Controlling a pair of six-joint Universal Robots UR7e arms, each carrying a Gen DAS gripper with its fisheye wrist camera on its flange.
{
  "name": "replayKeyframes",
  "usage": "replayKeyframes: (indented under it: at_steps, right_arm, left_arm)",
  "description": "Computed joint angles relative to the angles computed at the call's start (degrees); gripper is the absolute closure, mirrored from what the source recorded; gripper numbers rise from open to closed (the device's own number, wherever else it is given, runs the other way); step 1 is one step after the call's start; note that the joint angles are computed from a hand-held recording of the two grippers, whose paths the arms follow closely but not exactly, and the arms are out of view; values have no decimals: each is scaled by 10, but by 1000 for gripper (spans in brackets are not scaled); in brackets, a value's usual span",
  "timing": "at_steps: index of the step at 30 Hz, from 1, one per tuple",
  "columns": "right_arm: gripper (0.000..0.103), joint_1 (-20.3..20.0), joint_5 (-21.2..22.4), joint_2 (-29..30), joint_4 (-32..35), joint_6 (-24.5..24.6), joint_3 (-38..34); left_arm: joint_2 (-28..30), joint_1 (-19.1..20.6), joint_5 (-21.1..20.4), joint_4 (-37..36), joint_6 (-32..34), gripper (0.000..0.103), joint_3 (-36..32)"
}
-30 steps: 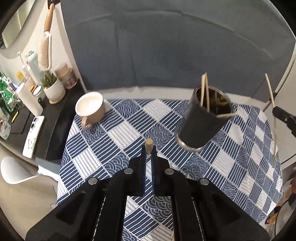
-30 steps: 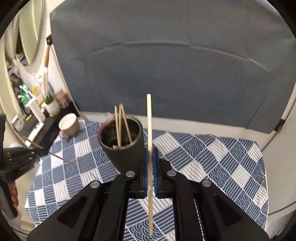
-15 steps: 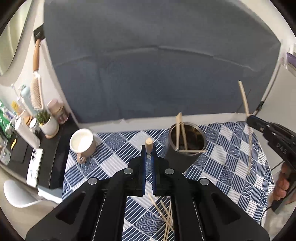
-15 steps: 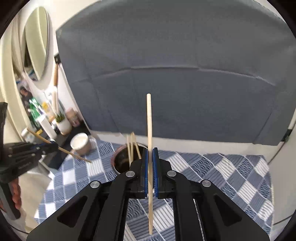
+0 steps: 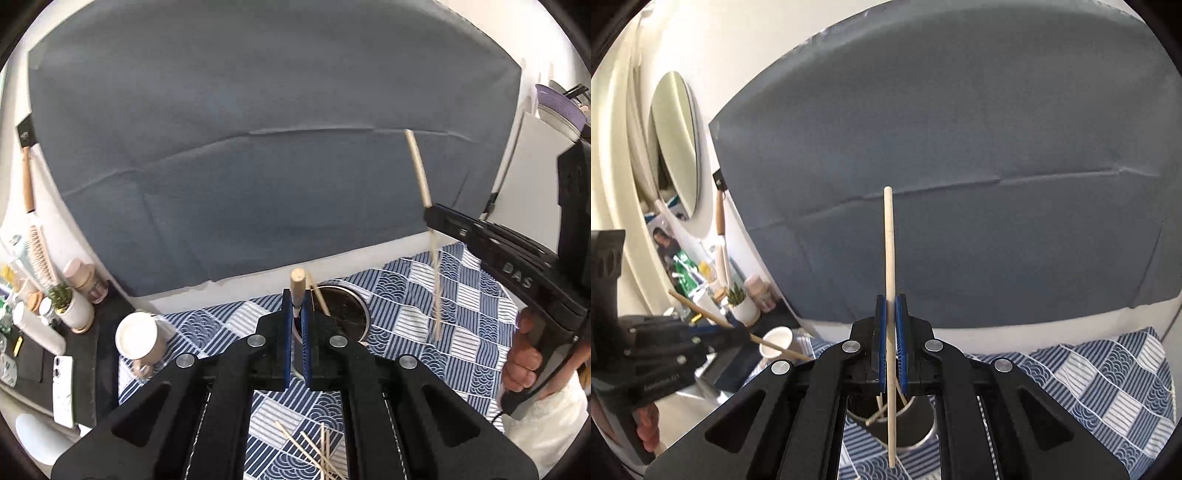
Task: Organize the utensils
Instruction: 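Lift both held sticks and carry them over the black holder, then lower the sticks into the holder and open both tools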
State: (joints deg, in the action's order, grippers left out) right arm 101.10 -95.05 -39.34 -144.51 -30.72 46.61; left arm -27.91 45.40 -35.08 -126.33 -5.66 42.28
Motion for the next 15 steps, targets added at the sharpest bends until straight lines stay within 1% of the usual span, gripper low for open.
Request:
replayKeyframes:
  at_steps: [2,5,10,12,15]
  right_arm:
    - [98,0,1,14,14,3,-23]
    - [98,1,-3,47,48,15,-78]
    - [98,-1,5,96,73,23,-148]
    - [98,-3,15,115,81,25,-173]
    - [98,-5,20,145,88,23,-210]
  left_arm:
    - [13,4,0,13,9,98,-20]
    - [20,10,-17,27,9,98,-32]
    - [35,27,-58,55,1,98,-63]
    - [44,32,-57,71,-2,98,-78]
    - [54,40,-69,94,-9,98,-94]
